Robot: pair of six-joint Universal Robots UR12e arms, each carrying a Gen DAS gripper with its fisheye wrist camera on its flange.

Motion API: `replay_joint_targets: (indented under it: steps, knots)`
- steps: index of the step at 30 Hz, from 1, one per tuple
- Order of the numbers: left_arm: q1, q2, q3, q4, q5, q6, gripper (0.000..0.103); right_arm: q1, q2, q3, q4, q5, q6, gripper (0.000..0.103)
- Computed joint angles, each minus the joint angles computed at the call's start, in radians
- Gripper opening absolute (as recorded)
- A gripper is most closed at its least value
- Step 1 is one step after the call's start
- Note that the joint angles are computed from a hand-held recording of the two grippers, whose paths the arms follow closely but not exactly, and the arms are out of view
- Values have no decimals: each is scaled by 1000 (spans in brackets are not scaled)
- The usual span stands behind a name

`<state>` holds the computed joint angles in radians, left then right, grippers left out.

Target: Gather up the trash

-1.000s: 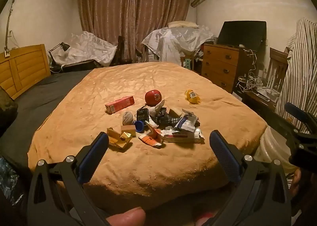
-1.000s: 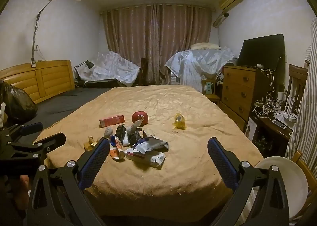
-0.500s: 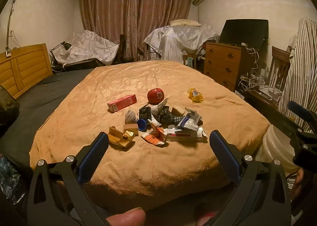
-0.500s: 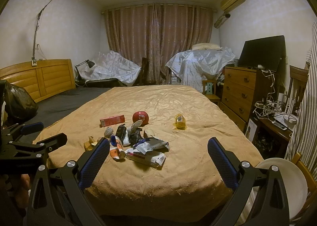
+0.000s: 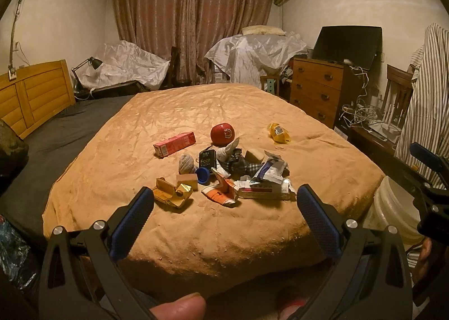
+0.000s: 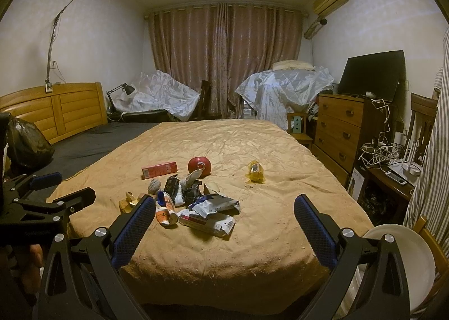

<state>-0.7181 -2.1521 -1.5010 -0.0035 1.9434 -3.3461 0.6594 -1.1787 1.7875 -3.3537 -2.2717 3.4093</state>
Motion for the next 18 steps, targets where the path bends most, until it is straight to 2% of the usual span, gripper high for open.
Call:
replay_joint_targets:
  steps: [18]
  knots:
    - [4,2,-2,-2,1,-3,98,-1,2,-6,9,2,0,99]
